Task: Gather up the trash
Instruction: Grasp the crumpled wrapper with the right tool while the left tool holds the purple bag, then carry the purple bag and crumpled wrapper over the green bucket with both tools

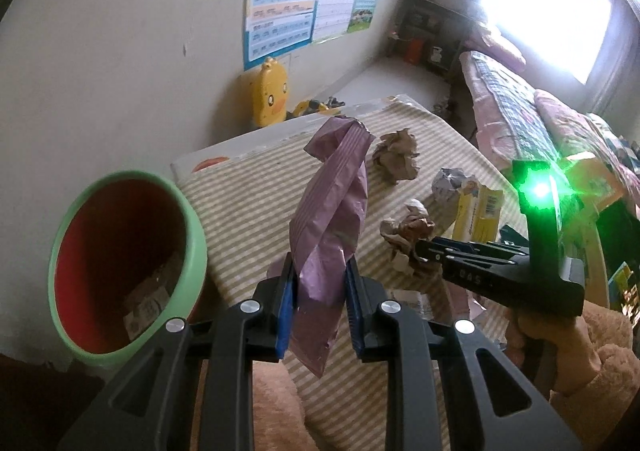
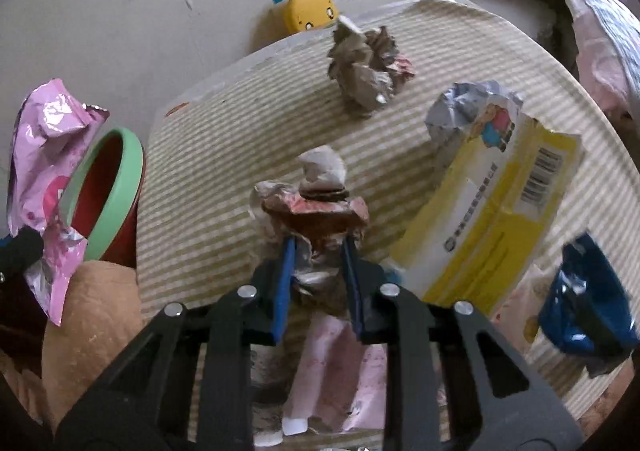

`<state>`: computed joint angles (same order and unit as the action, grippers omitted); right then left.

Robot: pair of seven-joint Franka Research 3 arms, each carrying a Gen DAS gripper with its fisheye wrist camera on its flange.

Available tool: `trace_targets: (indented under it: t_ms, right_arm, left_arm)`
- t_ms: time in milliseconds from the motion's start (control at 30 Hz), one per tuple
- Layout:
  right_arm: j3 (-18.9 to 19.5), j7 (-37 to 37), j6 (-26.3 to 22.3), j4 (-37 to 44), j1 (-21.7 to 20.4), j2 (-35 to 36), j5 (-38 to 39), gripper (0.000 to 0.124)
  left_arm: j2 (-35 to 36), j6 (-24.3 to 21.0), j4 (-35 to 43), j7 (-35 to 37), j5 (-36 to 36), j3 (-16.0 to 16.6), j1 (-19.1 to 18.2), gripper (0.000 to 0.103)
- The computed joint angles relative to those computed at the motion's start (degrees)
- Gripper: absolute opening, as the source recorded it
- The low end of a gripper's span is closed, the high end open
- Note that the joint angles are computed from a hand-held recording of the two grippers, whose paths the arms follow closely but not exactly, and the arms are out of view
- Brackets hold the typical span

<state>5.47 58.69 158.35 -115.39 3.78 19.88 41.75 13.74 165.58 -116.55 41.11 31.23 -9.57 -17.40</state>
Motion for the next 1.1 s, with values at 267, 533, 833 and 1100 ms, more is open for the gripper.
trace_targets:
  t_ms: [267, 533, 833, 1100]
  right_arm:
    - [1.79, -7.29, -0.98, -2.13, -3.06, -3.61, 12.97, 0.02]
    - [0.73, -18.98, 0.33, -5.32, -1.15, -8.98, 25.39, 0.02]
    - [-1.77, -24.43, 4.09, -8.96, 2.07, -13.53, 31.93, 0.02]
    - [-2.65, -22.15, 8.27, -12.72, 4.43, -16.8, 31.66, 0.02]
  left_arm:
    - [-0.3, 0.08, -0.13, -0.99, 0.99, 0.41, -0.53, 0.021]
    - [-0.93, 0.27, -0.8, -4.37, 3.48, 1.0, -0.67, 0.021]
    - [-1.15, 2.01, -1.53, -4.95, 3.33, 0.71, 0.14, 0.021]
    - [-2.74, 5.6, -4.06, -6.09, 3.17, 1.69, 0.87, 0.021]
